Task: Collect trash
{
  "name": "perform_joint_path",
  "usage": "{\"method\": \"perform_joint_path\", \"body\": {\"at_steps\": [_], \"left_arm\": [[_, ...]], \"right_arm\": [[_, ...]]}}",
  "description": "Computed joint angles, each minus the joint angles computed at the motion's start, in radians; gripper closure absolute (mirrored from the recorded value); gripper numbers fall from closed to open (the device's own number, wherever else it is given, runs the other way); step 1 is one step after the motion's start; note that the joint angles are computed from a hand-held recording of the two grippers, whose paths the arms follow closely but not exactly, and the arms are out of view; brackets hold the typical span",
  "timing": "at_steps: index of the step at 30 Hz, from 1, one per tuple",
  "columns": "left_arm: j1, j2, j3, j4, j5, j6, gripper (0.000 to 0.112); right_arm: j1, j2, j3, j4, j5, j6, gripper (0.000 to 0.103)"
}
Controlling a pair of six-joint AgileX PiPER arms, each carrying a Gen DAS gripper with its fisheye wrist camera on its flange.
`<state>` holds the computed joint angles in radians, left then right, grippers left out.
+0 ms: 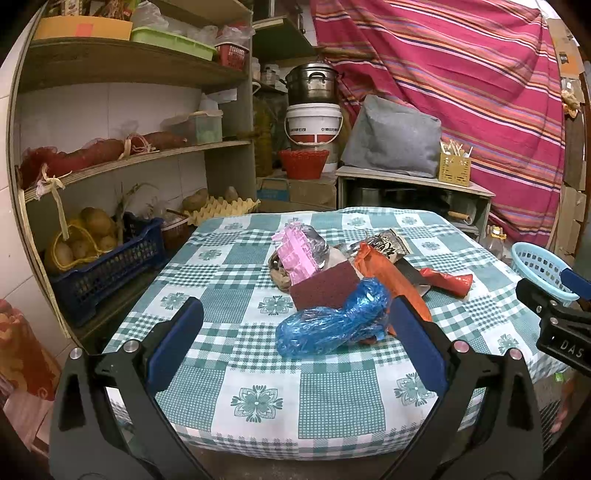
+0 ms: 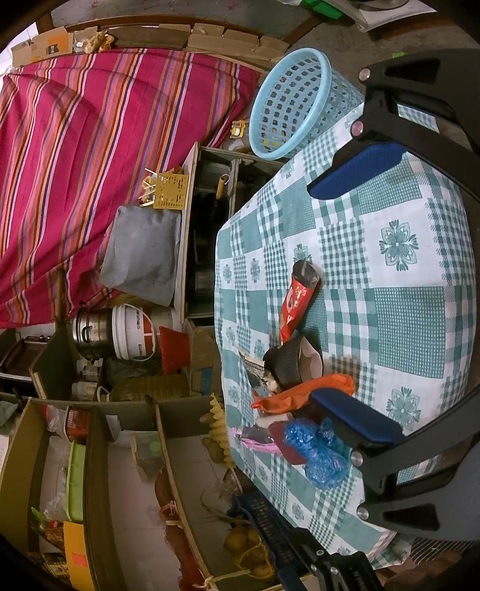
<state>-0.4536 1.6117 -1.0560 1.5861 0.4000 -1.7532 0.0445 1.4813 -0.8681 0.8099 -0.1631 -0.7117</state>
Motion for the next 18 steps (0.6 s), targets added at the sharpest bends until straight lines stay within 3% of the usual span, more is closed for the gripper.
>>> {"method": "perform_joint_path", "body": {"at_steps": [7, 18], "left_arm": [[0.0, 0.001, 0.002, 0.013, 0.001, -0.01, 0.014], [-0.002, 0.005, -0.001, 0.002, 0.002, 0.0, 0.014]], "right_arm": [[-0.002, 0.001, -0.003, 0.031, 0.003, -0.03, 0.004], [-0.022, 0.012, 0.0, -0.066, 0.01, 0.067, 0.004]]}}
